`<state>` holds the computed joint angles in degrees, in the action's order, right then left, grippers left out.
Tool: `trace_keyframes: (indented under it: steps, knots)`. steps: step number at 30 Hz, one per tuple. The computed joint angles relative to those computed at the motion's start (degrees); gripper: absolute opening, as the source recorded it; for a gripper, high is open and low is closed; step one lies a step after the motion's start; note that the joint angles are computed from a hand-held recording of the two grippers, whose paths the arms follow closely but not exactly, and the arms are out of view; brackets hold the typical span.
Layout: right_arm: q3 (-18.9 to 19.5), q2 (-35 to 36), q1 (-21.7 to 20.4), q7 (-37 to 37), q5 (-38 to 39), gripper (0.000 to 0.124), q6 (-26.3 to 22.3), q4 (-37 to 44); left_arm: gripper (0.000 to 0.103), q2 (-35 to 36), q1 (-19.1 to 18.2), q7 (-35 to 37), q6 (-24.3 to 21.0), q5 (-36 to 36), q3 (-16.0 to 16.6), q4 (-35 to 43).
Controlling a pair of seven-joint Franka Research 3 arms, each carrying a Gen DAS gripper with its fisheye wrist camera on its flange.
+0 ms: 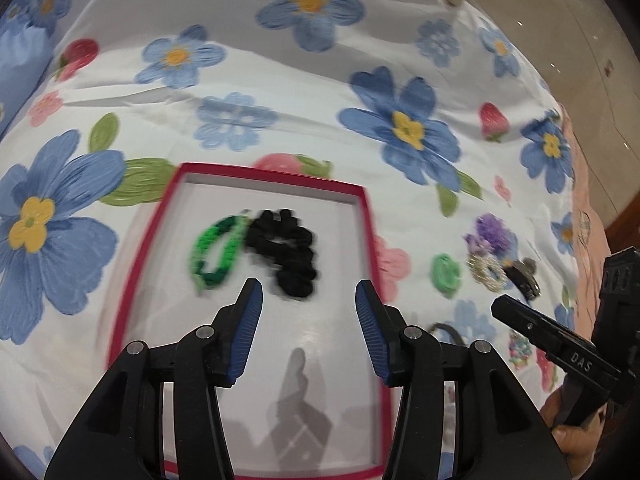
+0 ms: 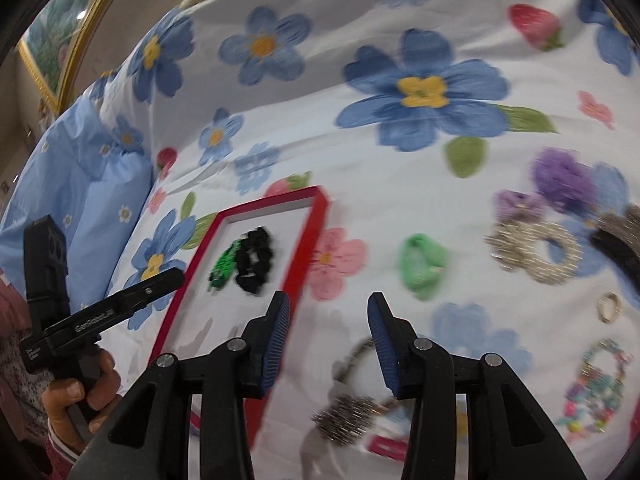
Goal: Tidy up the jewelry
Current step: 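Grasp the green hair tie with the left tool while the right tool grasps the purple bow hair tie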
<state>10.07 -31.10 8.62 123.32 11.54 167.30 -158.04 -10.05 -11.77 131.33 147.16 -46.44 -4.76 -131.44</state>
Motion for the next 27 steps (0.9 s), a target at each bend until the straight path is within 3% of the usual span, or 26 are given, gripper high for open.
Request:
trace_keyframes:
  steps: [15, 27]
  knots:
    - [-0.57, -18.22, -7.41, 3.15, -2.79, 0.044, -8.08, -11.27, 0.047, -0.44, -5.02, -0.81, -1.25, 1.52, -2.88, 0.4]
    - [-3.57, -15.04, -11.0, -0.85, -3.07, 0.044, -5.53, -11.99, 0.047, 5.51, -6.56, -4.73, -2.22, 5.37, -6.3, 5.17]
